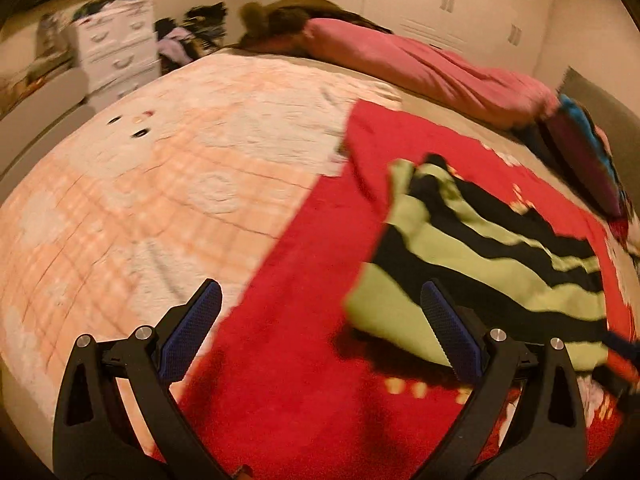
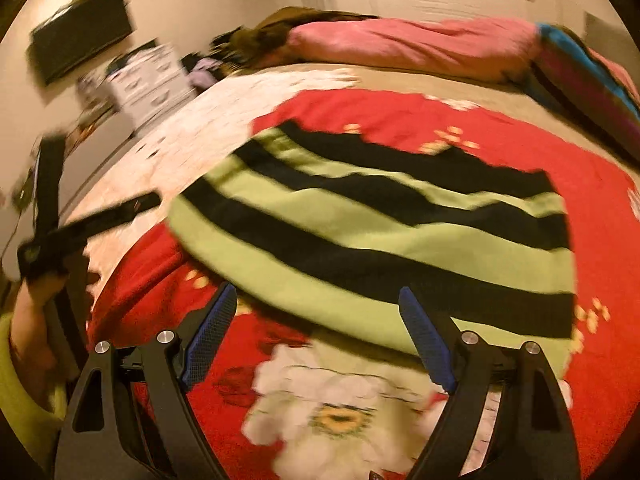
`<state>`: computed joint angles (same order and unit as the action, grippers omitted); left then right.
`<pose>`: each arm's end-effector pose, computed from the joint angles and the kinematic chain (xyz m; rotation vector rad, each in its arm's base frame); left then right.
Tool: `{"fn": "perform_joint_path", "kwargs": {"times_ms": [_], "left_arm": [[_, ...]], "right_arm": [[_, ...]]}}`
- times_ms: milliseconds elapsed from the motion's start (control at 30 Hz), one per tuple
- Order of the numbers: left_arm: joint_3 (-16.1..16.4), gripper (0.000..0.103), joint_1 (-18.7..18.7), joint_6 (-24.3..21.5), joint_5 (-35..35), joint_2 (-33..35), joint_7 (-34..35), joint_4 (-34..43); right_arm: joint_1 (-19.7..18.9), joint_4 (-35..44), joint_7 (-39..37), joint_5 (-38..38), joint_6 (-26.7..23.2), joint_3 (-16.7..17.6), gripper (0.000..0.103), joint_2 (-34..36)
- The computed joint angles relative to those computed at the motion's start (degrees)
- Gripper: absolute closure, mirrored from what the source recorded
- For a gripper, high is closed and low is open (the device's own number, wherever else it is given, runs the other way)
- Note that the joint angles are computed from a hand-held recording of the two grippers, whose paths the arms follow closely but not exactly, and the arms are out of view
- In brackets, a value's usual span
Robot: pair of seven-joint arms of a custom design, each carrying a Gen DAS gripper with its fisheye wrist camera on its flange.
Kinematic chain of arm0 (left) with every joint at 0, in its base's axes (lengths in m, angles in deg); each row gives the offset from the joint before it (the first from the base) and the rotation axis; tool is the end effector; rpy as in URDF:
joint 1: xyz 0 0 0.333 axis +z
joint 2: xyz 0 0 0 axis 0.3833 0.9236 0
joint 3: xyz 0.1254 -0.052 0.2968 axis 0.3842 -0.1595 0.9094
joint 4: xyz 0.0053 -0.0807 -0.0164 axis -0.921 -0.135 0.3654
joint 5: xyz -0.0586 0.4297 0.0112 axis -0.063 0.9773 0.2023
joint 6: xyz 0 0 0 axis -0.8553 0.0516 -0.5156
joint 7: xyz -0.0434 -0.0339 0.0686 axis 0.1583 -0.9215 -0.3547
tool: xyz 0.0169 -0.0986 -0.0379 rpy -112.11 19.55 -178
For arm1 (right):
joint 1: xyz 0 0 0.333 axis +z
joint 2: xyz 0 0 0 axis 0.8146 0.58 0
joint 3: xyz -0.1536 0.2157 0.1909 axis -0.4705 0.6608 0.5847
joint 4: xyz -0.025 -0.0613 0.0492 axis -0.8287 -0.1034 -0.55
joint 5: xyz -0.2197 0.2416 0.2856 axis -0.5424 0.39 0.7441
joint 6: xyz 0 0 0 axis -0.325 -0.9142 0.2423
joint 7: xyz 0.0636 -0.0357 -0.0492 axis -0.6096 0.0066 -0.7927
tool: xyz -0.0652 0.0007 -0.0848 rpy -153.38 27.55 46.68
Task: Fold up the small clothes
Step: 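Grasp the edge of the folded sweater with the right gripper and lift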
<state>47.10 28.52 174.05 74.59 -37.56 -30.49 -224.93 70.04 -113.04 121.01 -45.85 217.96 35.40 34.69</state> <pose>0.5382 -0.1036 0.4818 -2.0344 1.5361 -0.7478 0.5207 0.0674 0.5354 -2.0293 1.3892 -0.2258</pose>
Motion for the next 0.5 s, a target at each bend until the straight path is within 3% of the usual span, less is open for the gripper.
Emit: {"fn": "perform_joint_path", "kwargs": {"times_ms": [133,333,500], "left_arm": [[2.17,0.01,0.07,1.18,-3.83,-0.65,1.26,-1.29],[7.8,0.01,-4.16,3.16,-21.18,1.17,11.37,-1.13],[8.65,0.01,-5.34,1.83,-29.73,4.29,18.56,2.42]], "right_arm": [[2.89,-1.26,-3.48,0.22,3.51,1.98,0.02,0.42],[6.26,-1.61,-5.94,-3.47,10.96,5.02,0.021,4.11],[7.78,-0.21,-6.13,-5.89,15.94,6.57,0.021,8.4]]}}
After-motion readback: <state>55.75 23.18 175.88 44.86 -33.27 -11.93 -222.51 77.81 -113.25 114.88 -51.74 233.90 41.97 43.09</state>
